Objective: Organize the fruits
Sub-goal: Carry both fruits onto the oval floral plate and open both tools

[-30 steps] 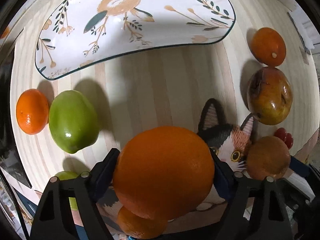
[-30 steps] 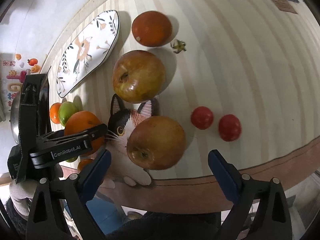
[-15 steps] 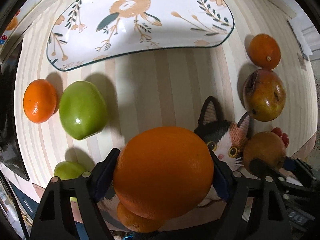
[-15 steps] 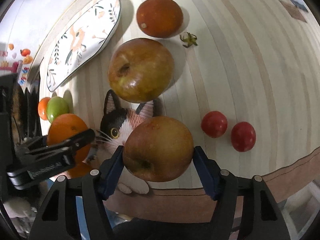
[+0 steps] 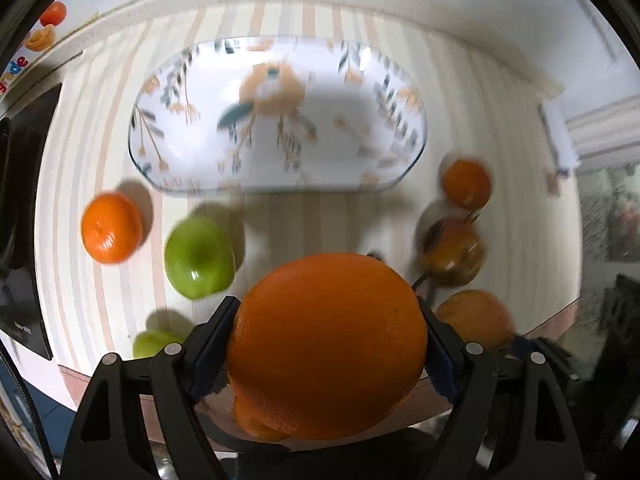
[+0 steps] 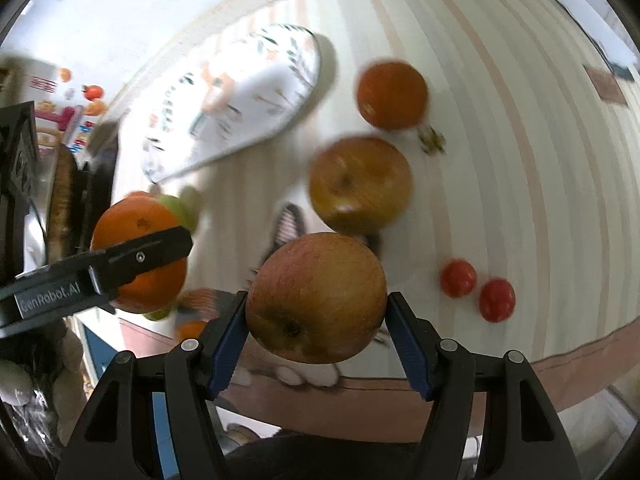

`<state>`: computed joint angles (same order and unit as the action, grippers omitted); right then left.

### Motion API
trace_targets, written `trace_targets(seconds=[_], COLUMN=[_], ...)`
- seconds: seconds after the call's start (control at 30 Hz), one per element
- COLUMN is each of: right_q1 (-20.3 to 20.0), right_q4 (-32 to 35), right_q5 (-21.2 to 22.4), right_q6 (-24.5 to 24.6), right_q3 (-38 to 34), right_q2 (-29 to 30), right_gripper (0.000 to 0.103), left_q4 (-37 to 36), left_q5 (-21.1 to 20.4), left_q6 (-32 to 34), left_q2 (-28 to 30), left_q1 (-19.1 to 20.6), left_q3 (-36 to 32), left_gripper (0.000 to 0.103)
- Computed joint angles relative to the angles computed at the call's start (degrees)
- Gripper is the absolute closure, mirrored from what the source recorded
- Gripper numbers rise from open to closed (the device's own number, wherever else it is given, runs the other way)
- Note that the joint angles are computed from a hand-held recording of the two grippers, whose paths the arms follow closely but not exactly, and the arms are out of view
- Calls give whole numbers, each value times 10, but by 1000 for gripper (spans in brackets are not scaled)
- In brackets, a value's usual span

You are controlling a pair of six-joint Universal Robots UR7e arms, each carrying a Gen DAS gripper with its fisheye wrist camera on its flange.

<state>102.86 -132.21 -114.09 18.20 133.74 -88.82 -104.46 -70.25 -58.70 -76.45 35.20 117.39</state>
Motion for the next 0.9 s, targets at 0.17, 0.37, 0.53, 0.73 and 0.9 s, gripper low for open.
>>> trace_targets(seconds=[0.17,0.37,0.53,0.73,0.9], right_q1=[20,19,2,-22,-33], right_q4=[-4,-34,-39,-10,8], right_q5=[35,36,14,25,17], right_q6=[-18,-69,-101,-109,-126], right_q3=[-65,-161,-240,-313,-348], right_q2=[38,144,246,330,366], right_gripper=[33,33,33,33,33], left_q4=[-22,-23,-29,-53,-50], left_q5=[29,74,61,33,29], left_q6=[24,53,60,68,65], left_q2=[24,85,120,157,175], left_q1=[28,108,169,220,229], left_q3=[-63,-141,-174,-193,-200], left_gripper=[21,21,21,21,21])
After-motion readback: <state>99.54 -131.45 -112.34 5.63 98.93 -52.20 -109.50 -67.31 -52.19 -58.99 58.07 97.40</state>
